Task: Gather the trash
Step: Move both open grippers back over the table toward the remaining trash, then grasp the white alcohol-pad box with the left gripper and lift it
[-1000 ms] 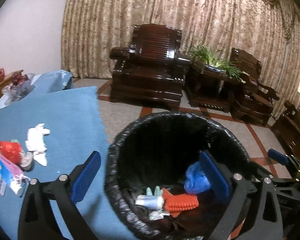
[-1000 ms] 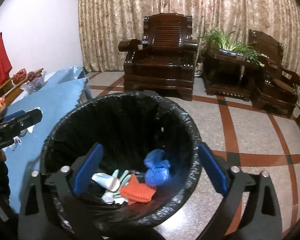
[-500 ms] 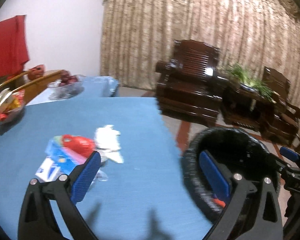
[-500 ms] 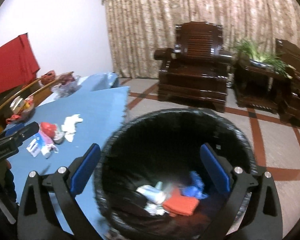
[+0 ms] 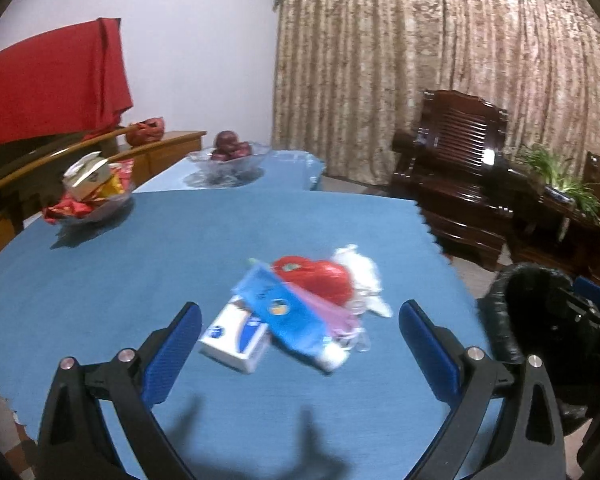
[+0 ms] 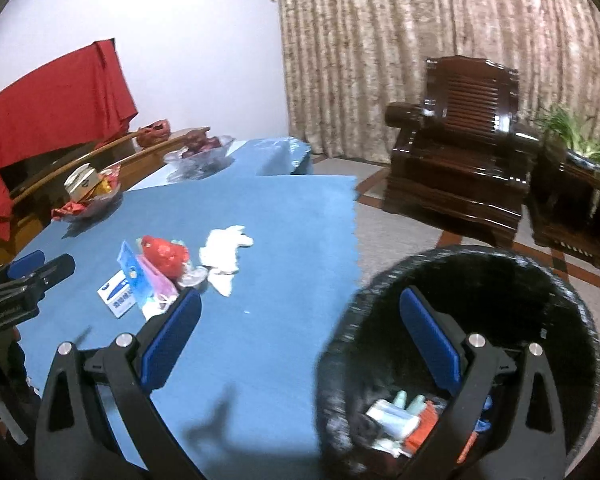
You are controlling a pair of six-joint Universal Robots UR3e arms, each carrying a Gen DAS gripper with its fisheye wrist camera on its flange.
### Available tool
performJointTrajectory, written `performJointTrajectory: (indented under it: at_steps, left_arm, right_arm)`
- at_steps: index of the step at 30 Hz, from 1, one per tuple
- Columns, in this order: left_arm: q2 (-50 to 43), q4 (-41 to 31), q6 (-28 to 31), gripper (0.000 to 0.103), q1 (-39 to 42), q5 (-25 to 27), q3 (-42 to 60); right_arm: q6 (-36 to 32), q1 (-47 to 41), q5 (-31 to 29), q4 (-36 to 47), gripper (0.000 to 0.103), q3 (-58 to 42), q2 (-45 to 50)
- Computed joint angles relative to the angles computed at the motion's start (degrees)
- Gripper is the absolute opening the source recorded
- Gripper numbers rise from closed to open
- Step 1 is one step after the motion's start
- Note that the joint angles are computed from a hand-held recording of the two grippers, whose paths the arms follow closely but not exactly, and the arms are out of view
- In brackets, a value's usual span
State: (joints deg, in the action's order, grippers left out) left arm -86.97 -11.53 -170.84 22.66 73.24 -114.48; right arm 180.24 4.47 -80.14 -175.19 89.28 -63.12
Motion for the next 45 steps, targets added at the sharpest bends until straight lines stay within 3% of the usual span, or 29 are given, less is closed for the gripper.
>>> performJointTrajectory:
  at_steps: [10, 18, 29, 35, 39, 45]
  left_arm:
    - [-6.51, 2.95, 4.26, 0.096, 7.48, -2.11, -0.49]
    - [-13.85, 4.20, 5.12, 0.095, 8.01, -1.18, 1.65]
    - [-22.06, 2.33, 6.69, 0.093, 6.21, -0.33, 7.60]
    - [-24.96, -5.34, 8.59, 0.082, 5.37, -1.39, 12.89]
    - [-25.87, -9.28, 9.68, 0.060, 5.93, -2.97, 14.84]
    - [-23.96, -6.63, 8.72, 0.059, 7.94, -5.98, 11.67]
  right_arm:
    - [1.28, 7.61, -3.89, 6.52, 0.097, -18.90, 14.29]
    - [1.85, 10.35, -6.39, 12.19, 0.097, -30.94, 22.92]
    - [1.49, 11.12, -7.12, 16.08, 0.095, -36.96, 27.54]
    - [1.25, 11.32, -7.04, 18.33, 0.094, -40.20, 29.38]
    - [1.05, 11.52, -6.92, 19.43, 0.094, -41.79, 30.29]
    - [0.53, 11.99, -6.25, 20.39, 0.093, -42.79, 30.56]
